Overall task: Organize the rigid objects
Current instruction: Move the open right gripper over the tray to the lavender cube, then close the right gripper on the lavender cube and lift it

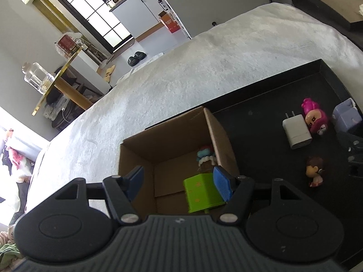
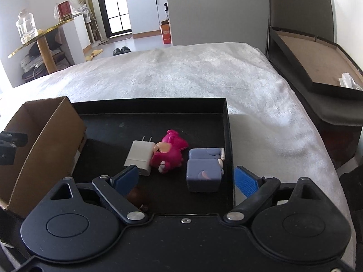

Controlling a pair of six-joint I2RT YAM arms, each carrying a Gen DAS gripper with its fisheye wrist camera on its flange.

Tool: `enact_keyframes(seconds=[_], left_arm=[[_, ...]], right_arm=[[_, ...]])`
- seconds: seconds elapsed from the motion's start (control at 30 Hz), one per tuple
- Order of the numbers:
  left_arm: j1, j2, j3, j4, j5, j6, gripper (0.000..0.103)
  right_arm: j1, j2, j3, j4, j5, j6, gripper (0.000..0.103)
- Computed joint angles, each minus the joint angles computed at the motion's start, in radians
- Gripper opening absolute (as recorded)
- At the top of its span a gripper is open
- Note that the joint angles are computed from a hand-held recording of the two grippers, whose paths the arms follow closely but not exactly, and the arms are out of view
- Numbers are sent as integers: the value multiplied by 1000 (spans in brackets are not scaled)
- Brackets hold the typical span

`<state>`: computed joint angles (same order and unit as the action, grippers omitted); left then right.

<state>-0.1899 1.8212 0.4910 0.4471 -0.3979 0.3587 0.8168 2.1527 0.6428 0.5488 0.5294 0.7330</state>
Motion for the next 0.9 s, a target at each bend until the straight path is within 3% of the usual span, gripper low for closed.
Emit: enact_keyframes(seconds=[0.47,0.6,0.9], left_arm=[[-80,124,49,19,-69,-34,66],[-85,140,54,17,-69,-42,66],[-110,138,50,11,-58,-49,66]], right_arm=[[-53,86,23,54,-58,3,61],[-55,106,46,28,-37,-6,39],[-16,62,-12,0,-45,54,39]])
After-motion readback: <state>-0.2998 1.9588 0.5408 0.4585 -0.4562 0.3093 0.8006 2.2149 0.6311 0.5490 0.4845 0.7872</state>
